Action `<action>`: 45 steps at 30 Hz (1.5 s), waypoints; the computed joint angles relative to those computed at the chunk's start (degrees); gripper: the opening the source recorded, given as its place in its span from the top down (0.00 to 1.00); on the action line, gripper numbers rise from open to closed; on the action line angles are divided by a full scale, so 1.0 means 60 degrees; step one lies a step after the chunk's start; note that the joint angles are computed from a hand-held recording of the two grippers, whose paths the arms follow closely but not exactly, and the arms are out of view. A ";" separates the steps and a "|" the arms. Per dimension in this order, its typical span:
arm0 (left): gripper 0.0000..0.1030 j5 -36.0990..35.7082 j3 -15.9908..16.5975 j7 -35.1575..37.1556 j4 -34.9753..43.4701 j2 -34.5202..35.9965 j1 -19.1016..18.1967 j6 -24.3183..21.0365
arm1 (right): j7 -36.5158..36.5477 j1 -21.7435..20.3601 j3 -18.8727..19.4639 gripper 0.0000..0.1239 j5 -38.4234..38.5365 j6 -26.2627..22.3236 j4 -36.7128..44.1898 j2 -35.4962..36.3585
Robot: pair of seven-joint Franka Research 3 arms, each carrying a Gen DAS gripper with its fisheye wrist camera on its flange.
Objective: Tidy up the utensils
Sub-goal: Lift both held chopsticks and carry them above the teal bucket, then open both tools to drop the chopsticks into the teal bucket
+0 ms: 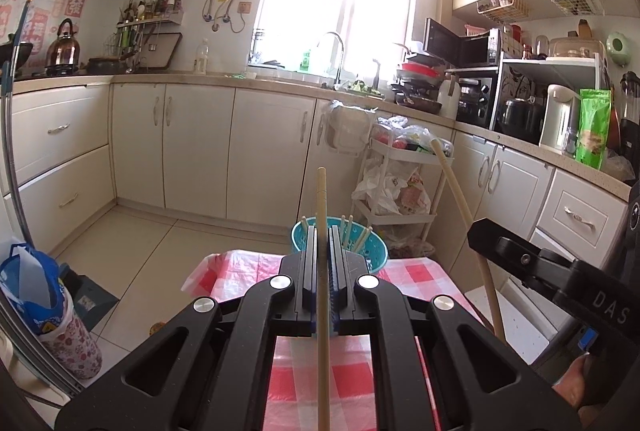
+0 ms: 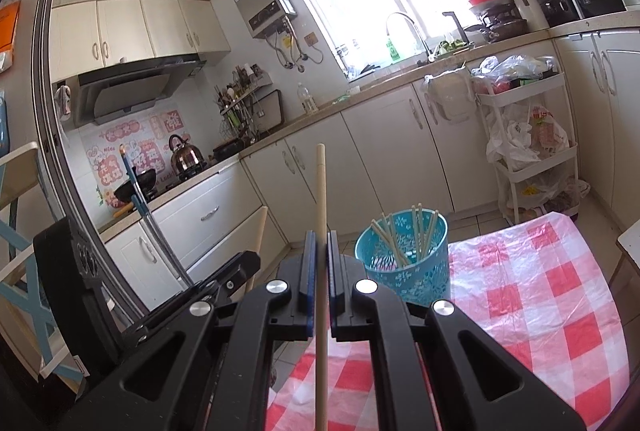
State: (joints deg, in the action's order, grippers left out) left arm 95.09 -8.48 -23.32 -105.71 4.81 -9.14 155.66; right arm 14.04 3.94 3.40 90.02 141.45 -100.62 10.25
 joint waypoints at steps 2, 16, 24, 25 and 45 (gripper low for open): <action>0.95 0.0127 0.0041 -0.0107 0.0192 0.0133 0.0028 0.0016 | 0.0022 0.0018 0.0033 0.95 0.0122 0.0137 0.0299 0.0231; 0.95 0.0036 0.0643 0.0403 0.2463 0.1871 -0.0210 0.0392 | 0.0436 -0.0217 0.0790 0.95 0.0185 0.1162 0.2866 0.2267; 0.95 -0.0382 0.1228 0.0842 0.4177 0.3130 -0.0475 0.0721 | 0.0864 -0.0283 0.1510 0.95 -0.0331 0.2134 0.5206 0.3950; 0.95 -0.0438 0.1319 0.0884 0.4374 0.3266 -0.0543 0.0747 | 0.1022 -0.0245 0.1577 0.95 -0.0518 0.2260 0.5598 0.4229; 0.95 -0.3242 0.2944 0.2727 0.7716 0.5959 -0.1109 0.1446 | 0.4106 0.0234 0.2403 0.95 -0.4706 0.3017 1.0206 0.7802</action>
